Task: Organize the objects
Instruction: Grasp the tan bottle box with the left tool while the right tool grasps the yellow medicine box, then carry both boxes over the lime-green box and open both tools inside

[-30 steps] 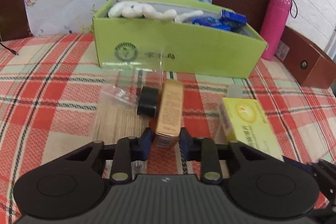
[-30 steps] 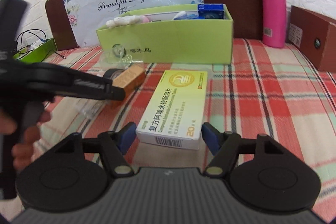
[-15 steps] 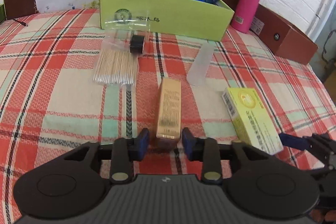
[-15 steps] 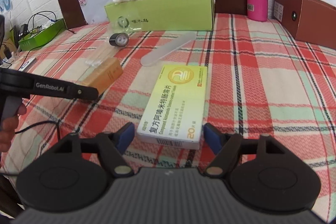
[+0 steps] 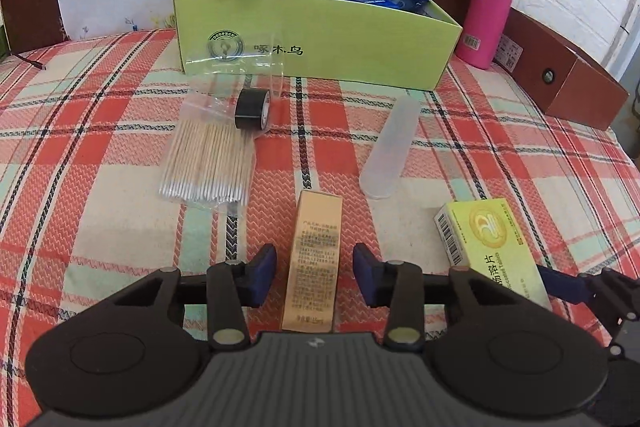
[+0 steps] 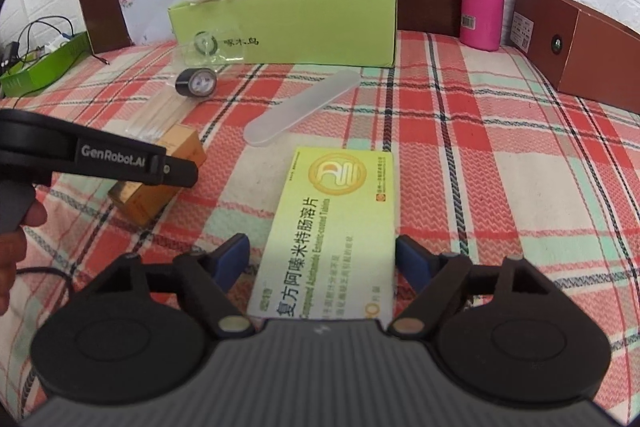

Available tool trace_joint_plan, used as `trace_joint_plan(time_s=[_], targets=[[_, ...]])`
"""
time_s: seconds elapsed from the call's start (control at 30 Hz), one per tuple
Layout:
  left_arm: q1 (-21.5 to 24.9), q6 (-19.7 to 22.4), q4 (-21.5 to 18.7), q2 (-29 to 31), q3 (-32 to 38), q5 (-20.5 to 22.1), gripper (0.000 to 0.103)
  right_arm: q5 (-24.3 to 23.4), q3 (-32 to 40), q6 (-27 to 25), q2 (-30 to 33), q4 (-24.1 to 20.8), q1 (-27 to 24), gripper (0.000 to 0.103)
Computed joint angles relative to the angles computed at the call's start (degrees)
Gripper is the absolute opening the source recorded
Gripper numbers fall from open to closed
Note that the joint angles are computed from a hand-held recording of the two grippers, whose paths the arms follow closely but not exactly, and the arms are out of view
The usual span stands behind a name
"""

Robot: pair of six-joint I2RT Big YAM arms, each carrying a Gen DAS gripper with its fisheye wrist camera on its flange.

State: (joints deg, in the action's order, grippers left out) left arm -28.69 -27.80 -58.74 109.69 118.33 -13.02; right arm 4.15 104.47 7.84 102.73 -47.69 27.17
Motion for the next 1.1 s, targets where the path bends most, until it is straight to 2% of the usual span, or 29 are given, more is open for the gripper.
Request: trace_joint_plan(time_s=[0.2,0.3,0.47,0.57,0.6,0.77,0.93,1.1], targets=[[0.1,0.1,0.8,-0.4,-0.9,0.1,0.044,0.6,0.7,0.5,0.6,-0.6,0.0,0.075],[0.1,-0.1,0.9,-0.5,-1.1,0.2,0.044,1.0,0.8,0.4,0.7,-0.4,0.0,0.070],[0.0,0.1,1.3,-0.8,-1.7,0.2,0.043,0.4,-0.2,0.7,0.3,0.6,-0.2,0.069],[0.1,0.2,1.2,-0.9,-1.8,0.2,0.036,-0.5,-0.5,1.2,0.0,1.0,-0.4,0.068],[0.2,0.1,1.4,-1.0,-2.0,0.6,0.027,-1.4,-0.6,1.9,-0.2,1.2,-0.5,0.068],[0.4,0.3,2.0,-1.8,-2.1,3.2,0.025,-3.4,-0.2,1.6,-0.5,2.5,-0.7,0.067],[0.4,2.2,4.1,-3.0,-1.6,3.7,0.024,-5.2,2.6,0.4,0.0,3.7,-0.9,0.067],[1.5,3.5,5.6,-2.7,1.9,4.0,0.024,-6.4,8.0,-1.3,2.2,4.7,-1.3,0.066]])
